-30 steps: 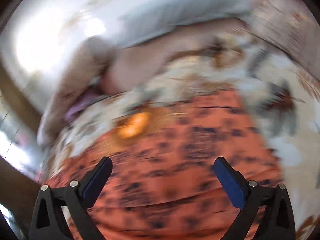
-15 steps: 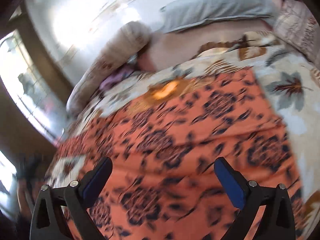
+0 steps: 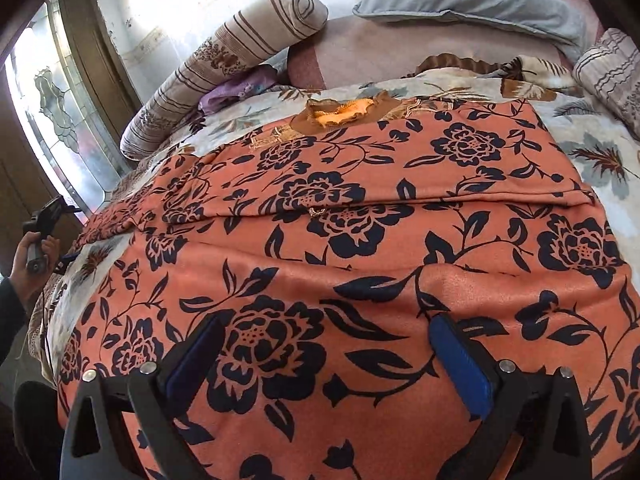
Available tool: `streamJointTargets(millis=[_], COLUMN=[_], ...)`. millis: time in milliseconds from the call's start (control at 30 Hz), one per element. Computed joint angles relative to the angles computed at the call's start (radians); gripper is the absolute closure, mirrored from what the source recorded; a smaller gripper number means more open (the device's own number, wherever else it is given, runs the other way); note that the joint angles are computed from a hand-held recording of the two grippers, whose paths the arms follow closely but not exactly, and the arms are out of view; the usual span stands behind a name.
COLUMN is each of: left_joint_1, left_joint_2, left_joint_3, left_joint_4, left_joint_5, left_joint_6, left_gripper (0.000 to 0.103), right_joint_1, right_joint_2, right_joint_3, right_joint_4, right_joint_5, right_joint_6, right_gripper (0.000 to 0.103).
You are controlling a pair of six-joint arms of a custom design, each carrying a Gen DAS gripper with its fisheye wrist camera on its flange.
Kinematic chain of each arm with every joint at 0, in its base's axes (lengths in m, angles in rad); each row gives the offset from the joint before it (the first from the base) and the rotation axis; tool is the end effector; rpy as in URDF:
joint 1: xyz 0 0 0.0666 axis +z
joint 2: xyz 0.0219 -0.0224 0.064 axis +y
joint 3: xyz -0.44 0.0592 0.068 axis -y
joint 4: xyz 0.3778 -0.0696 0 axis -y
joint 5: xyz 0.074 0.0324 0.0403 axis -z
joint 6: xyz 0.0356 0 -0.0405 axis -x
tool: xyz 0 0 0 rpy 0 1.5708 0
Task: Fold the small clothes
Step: 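Fold the sleeve across the dress body with the right gripper and release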
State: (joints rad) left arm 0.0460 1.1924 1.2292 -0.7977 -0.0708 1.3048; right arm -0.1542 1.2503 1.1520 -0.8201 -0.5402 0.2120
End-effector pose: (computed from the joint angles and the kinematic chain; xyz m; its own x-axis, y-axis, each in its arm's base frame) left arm 0.3788 0.0196 0.5028 -0.0874 -0.9675 -0.2374 -0.6901 0.2307 -0.6859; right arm 0.3853 -0.0418 0.4494 -0.7304 -0.0691 -0.6795 -0.3381 0.9010 0.2718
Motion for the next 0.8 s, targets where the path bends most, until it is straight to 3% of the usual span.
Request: streamJointTargets(millis=[167,233,300,433,500,567,633,667,700,733,767,800], left_joint_1=[0.013,0.007,0.008,-0.013,-0.004,0.026,0.026,0.024,0.024,0.023,0.016,-0.002], left_joint_2=[-0.001,-0.004,-0.032,-0.052,-0.040,-0.028,-0.021,-0.014,0.002,0.021,0.028,0.049], left_joint_3=[-0.005,-0.001,-0.037,-0.053,-0.041,-0.057,-0.061,-0.057,-0.041,-0.023,-0.012,0.031], left_joint_4=[0.011,-0.017,0.027,0.042,0.041,0.090,0.110,0.114,0.091,0.060,0.048,-0.014], left_joint_5=[-0.022,-0.037,-0.006,-0.013,-0.013,0.059,0.056,0.050,0.058,0.066,0.051,0.002], left_joint_6=[0.016,0.021,0.034,0.040,0.026,0.036,0.044,0.031,0.011,0.001,0.000,-0.028], left_gripper=[0.015,0.035,0.047,0.037,0.037,0.037,0.041,0.050,0.088,0.098,0.098,0.099], right_joint_1=[0.011,0.008,0.006,0.002,0.004,0.006,0.005,0.005,0.005,0.005,0.004,0.004], right_joint_2=[0.000,-0.002,-0.003,0.000,0.005,0.006,0.006,0.005,0.004,0.004,0.004,0.004], right_joint_3=[-0.001,-0.002,-0.002,-0.003,-0.003,-0.003,-0.003,-0.004,-0.005,-0.006,-0.006,-0.005], right_joint_4=[0.007,0.006,0.003,0.009,0.016,0.018,0.016,0.018,0.017,0.021,0.021,0.019], right_joint_5=[0.010,0.008,0.003,-0.009,-0.011,-0.010,-0.011,-0.009,-0.009,-0.010,-0.012,-0.012], right_joint_6=[-0.007,-0.005,-0.006,-0.011,-0.016,-0.017,-0.018,-0.017,-0.017,-0.019,-0.019,-0.019], right_gripper=[0.000,0.000,0.000,0.000,0.000,0.000,0.000,0.000,0.000,0.000,0.000,0.000])
